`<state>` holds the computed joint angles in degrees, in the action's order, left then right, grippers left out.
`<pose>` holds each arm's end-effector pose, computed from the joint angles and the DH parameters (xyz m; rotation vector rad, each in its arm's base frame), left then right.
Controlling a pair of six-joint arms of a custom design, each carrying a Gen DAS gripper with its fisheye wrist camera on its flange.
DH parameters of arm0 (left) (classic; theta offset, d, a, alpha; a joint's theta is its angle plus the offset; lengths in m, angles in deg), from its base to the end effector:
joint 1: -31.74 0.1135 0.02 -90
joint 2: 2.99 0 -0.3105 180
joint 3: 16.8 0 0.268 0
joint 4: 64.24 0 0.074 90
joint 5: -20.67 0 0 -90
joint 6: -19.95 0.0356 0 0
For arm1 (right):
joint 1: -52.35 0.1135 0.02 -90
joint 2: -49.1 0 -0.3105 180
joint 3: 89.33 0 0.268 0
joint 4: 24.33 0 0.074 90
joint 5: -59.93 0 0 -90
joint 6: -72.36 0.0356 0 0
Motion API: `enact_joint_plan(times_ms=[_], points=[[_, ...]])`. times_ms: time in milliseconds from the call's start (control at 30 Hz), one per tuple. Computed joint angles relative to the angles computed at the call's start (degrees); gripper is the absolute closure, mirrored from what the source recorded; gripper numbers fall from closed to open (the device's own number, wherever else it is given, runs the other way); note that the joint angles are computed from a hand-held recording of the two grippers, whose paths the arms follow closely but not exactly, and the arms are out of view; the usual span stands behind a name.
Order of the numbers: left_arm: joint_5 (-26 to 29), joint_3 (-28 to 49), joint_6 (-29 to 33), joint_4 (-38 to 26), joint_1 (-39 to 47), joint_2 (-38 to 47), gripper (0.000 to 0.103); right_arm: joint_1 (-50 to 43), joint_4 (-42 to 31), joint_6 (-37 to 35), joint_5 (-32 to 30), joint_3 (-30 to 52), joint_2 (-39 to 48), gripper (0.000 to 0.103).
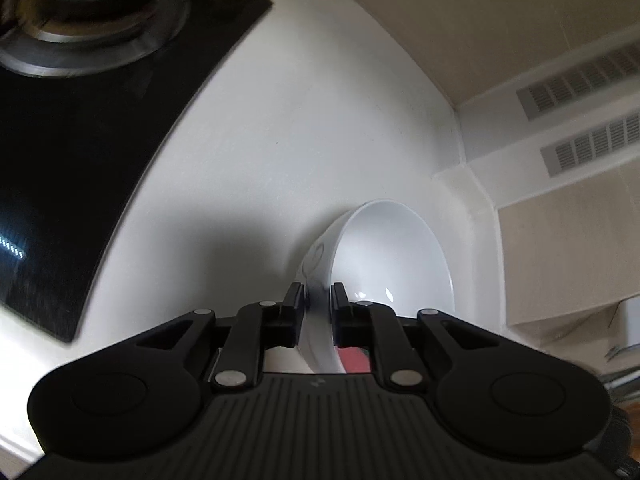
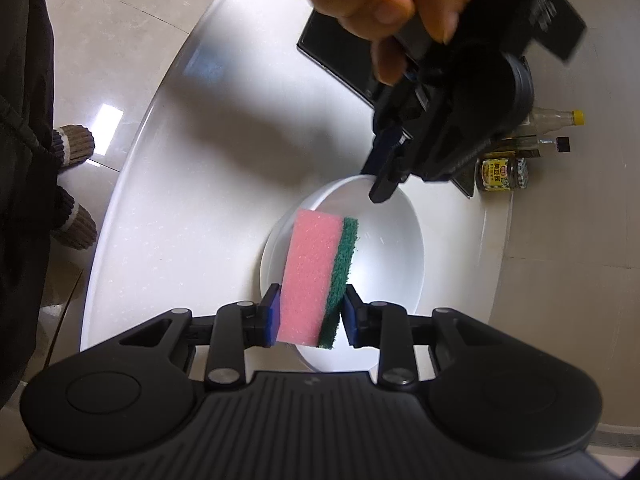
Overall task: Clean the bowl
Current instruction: 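Hold the bowl with the left gripper while the right gripper scrubs its inner wall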
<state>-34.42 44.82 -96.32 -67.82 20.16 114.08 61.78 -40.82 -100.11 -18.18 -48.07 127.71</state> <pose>0.3548 -0.0935 0.0808 -0.1096 2.6531 -1.0245 0.2340 0.0314 0.1674 -1.8476 1.9131 -0.7389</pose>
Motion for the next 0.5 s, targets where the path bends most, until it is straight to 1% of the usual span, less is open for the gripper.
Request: enact_joint_plan(times_ms=[67,167,200,233,333,400,467,500], points=[[-1.85,-5.06,-2.98,4.83,-1.07,-2.48,0.090,-0.53,-0.93,-0.45,-0.73,0.35,-0.81,0.076],[-4.72,-8.53,-5.07,8.21,-3.19,-3.99,0.087,0.99,0.04,0.74,-0.45,-0.13,-0.31,0.076],[-5.72,-8.78,-4.93,8.57,-3.79,-4.10,0.085,1.64,-0.46,1.19,-0.43,-0.04,-0.74,0.076],[-6.20,-8.66,-4.72,8.58,-4.04,-3.98,0.085,2.13,-0.14,1.32,-0.15,-0.21,-0.66,0.076],[-5.85,-7.11,-3.78,7.62,-3.84,-2.98,0.085,3.03,2.19,1.31,0.26,-1.33,-0.02,0.076],[-6.21,-6.00,-1.93,6.44,-3.66,-2.71,0.086,2.33,3.07,0.37,-0.23,-1.92,-0.33,0.076],[-6.78,-4.81,-1.72,6.06,-3.80,-2.08,0.086,1.92,4.06,-0.54,-0.36,-2.47,-0.36,0.076],[-7.01,-3.88,-1.98,5.81,-3.92,-1.57,0.086,1.02,5.13,-3.04,-0.42,-3.34,-0.94,0.076]])
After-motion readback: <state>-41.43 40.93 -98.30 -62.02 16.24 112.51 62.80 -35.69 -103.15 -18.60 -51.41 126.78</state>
